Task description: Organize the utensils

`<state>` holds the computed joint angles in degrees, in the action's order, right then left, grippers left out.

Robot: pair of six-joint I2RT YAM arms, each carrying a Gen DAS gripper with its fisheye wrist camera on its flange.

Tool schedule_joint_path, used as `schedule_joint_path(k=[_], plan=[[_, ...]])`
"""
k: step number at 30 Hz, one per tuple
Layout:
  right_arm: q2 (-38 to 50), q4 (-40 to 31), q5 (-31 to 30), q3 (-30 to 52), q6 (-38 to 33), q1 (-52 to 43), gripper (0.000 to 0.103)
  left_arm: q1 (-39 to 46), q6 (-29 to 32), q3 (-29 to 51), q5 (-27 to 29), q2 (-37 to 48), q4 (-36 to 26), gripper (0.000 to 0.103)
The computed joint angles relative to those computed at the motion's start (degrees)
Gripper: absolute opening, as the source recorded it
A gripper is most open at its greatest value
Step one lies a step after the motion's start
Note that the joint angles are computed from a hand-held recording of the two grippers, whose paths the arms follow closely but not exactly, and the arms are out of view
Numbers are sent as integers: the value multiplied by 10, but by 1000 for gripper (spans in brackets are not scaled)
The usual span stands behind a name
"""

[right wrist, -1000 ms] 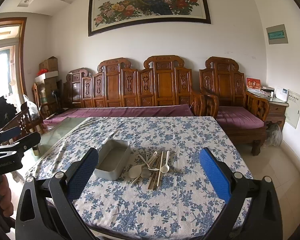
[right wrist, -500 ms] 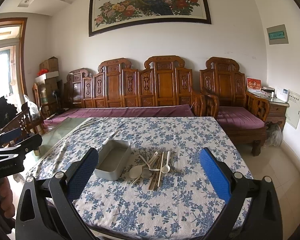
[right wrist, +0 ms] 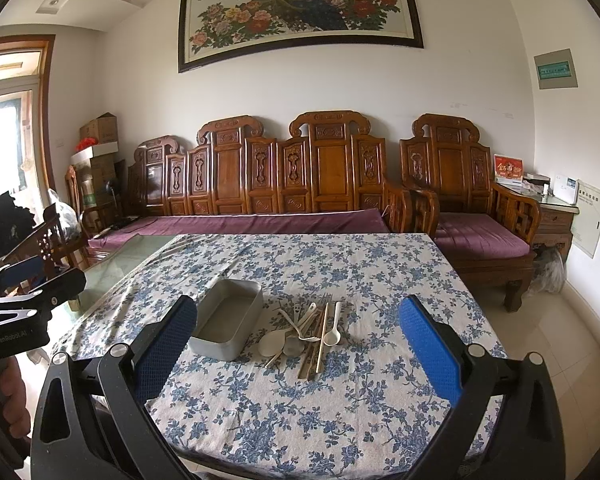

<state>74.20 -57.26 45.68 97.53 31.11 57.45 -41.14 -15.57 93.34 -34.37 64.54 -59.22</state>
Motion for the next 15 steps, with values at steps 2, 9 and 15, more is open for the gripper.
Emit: schedule_joint_path(k=[2,9,15], plan=[[0,-1,1,1,1,0,101,1,0,2,2,0,-1,97],[0,0,1,0,0,0,101,-4,-2,8,-1,4,-2,97],[1,-1,1,1,1,1,101,-4,-2,13,1,7,-4,97]])
